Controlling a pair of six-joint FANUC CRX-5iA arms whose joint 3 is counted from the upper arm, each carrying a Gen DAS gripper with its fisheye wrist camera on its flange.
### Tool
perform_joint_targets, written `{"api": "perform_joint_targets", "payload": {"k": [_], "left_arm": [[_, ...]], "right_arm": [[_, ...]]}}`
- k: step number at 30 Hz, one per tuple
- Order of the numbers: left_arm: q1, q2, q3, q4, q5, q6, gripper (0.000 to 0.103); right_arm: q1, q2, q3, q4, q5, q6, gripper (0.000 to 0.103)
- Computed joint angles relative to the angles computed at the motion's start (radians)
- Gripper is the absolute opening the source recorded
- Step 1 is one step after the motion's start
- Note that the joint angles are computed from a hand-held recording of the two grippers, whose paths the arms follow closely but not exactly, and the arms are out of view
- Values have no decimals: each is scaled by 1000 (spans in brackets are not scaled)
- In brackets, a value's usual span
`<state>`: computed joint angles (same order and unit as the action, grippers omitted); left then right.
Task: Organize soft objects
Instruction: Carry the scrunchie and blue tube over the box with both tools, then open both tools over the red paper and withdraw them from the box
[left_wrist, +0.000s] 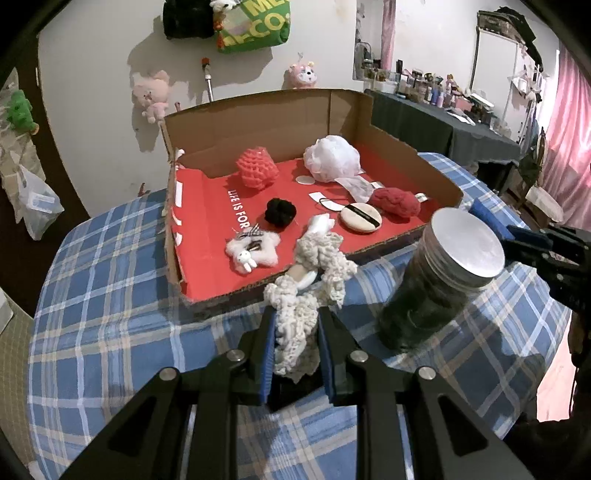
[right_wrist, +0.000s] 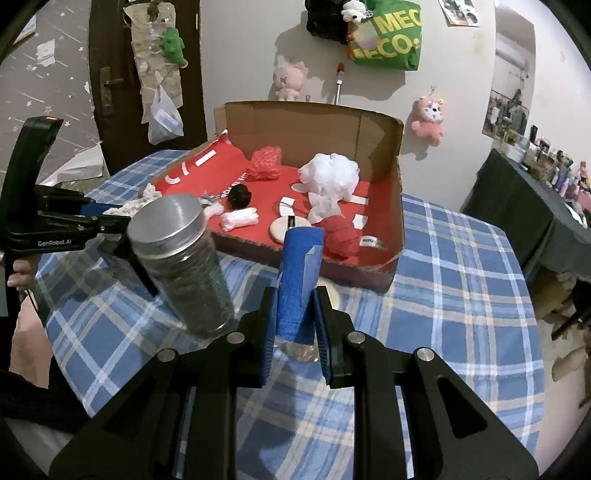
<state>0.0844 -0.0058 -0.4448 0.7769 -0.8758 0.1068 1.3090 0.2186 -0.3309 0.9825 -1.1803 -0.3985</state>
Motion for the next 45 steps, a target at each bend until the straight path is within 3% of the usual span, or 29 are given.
{"api": "perform_joint_targets", "payload": {"k": [6,14,19,23,27,33,39,45], "left_arm": [[-29,57,76,-40,-26,46,23],[-74,151,205,-97,-75,101,23],[-96,214,301,-117,-107,158,23],[-119,268,383,-159,-92,240,23],[-149,354,507,-259,-92,363,23],[-190,463,670,-390,-105,498,23],[-221,553,800,-483,-153,591,24],[-229,577,833,-524,-164,620,27]], "right_arm": [[-55,-37,-27,9,52,34,19],[-184,-102,-67,20,270,106,19],[-280,-92,-28,-48,420,246,19],[-349,-38,68,-190,495,442,19],[-401,42,208,-374,491,674,19],[-466,189,455,-607,366,963,19],[-500,296,630,-704,241,1099,19],[-519,356,737,-767,158,1182,21]]}}
